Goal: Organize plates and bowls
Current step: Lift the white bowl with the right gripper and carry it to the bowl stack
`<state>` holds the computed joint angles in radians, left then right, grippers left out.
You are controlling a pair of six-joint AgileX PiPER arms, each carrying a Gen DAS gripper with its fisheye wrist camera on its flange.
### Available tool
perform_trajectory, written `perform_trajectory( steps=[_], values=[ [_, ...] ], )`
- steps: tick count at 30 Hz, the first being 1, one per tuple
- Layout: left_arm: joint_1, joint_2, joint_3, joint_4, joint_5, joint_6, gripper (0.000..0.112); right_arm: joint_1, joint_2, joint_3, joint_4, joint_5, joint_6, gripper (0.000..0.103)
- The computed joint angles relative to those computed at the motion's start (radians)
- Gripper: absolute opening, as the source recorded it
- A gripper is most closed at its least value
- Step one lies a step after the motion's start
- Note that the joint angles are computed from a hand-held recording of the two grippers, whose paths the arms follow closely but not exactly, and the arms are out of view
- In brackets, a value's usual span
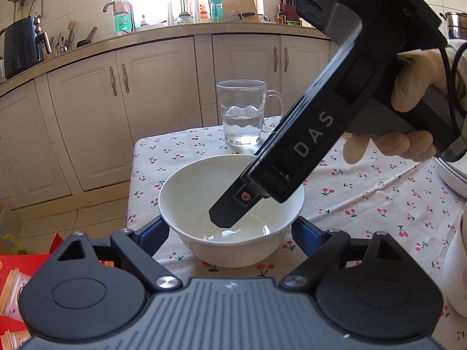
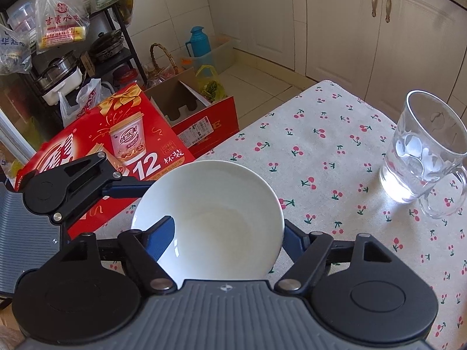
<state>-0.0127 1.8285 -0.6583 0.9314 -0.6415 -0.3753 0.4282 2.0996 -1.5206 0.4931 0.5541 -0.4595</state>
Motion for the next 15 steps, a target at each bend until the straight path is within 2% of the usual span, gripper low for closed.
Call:
perform_trajectory(
  steps=[9,15],
  values=[
    [-0.002,-0.024,0.015,0.018,0.016,-0.012,0.090,-0.011,-0.028,0.040,0.064,-0.005,-0.055,0.082],
    [-0.003,-0.094,0.068,0.046,0.018,-0.029,0.090,0.003,-0.094,0.114,0.062,-0.027,-0.050,0.082]
  ],
)
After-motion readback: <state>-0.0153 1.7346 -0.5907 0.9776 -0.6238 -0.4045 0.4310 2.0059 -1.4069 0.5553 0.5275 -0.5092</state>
